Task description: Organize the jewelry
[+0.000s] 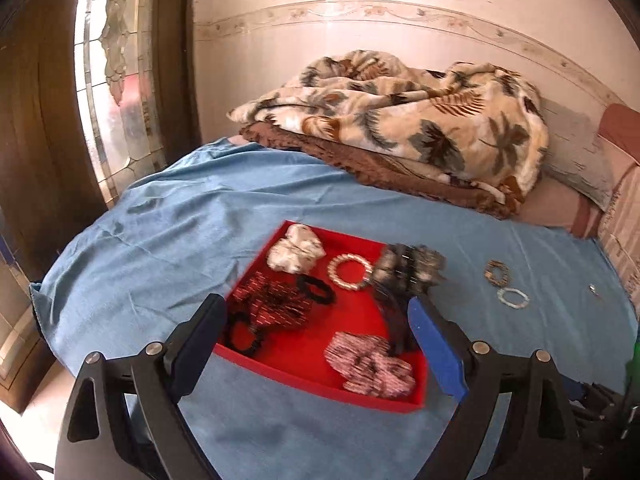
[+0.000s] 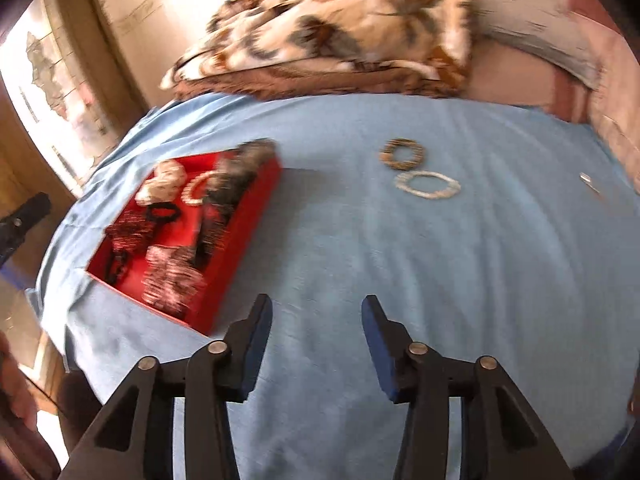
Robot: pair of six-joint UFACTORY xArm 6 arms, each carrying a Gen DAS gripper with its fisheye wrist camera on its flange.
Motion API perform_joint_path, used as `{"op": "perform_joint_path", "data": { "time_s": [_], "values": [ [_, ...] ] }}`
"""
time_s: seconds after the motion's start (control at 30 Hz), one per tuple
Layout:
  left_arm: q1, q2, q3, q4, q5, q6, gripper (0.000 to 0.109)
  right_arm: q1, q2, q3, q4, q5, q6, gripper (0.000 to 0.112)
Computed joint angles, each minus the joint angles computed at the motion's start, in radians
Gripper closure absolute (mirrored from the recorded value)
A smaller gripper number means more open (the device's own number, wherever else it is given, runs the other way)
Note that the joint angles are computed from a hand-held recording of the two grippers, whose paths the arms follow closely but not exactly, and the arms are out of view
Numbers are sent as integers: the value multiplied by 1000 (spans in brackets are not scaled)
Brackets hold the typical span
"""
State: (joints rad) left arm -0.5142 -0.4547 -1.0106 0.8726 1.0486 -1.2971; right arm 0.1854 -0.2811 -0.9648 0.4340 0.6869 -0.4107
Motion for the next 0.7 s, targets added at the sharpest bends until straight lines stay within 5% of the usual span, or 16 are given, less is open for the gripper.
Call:
{"op": "perform_joint_path", "data": {
  "time_s": [0.4,0.7],
  "values": [
    [-174,106,-121,8,72,47,17,-84,-125,143,55,3,-9,52],
    [-215,155,-171,-22,113,92,17,-83,-148,158,49,-3,5,50]
  ]
}}
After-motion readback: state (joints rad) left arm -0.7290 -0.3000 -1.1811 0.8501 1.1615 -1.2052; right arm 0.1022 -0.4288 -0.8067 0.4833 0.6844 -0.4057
